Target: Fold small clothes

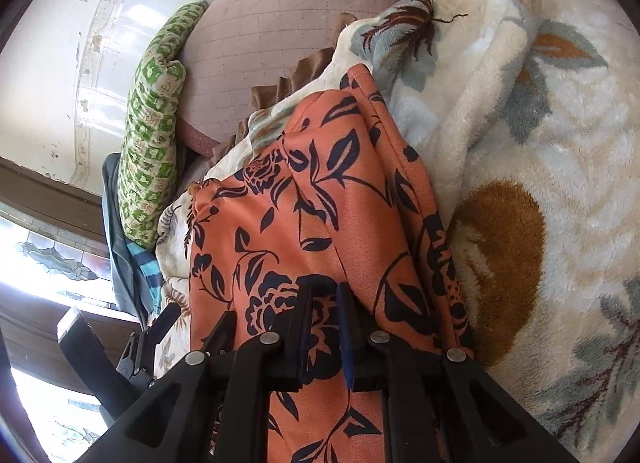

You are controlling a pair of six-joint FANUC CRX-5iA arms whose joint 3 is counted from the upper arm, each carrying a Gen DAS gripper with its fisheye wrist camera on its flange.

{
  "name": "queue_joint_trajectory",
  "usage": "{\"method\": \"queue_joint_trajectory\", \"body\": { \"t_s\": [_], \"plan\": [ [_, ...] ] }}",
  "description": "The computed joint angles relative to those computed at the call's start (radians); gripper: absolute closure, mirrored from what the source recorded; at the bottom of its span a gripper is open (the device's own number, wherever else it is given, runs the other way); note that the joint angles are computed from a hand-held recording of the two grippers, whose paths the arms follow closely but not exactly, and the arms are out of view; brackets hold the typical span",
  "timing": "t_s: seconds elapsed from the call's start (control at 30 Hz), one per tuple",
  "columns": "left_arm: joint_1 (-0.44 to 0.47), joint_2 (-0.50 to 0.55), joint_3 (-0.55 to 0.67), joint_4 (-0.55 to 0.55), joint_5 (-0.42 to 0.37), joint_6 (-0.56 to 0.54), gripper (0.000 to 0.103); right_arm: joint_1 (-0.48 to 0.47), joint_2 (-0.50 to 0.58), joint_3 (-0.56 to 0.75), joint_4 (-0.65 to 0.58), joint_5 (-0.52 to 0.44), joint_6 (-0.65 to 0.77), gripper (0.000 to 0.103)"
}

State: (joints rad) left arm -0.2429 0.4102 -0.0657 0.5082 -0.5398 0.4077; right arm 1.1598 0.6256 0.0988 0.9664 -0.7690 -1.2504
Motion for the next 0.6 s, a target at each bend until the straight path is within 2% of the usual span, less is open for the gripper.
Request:
{"method": "queue_joint_trajectory", "body": {
  "t_s": [0.4, 0.47, 0.6],
  "plan": [
    [-0.002, 0.003, 0.006, -0.021, 0.0, 0.02, 0.001, 0.0, 0.004, 0.006, -0.001, -0.005, 0.0, 0.089],
    [0.002, 0.015, 0.032, -0.043, -0.033, 0.051, 0.0, -0.001, 0.002, 0.003, 0.0, -0.001, -0.009, 0.089],
    [0.021, 0.051, 0.115, -0.101, -0.165, 0.169, 0.0, -0.006, -0.001, -0.005, 0.008, 0.011, -0.023, 0.089]
  ]
}}
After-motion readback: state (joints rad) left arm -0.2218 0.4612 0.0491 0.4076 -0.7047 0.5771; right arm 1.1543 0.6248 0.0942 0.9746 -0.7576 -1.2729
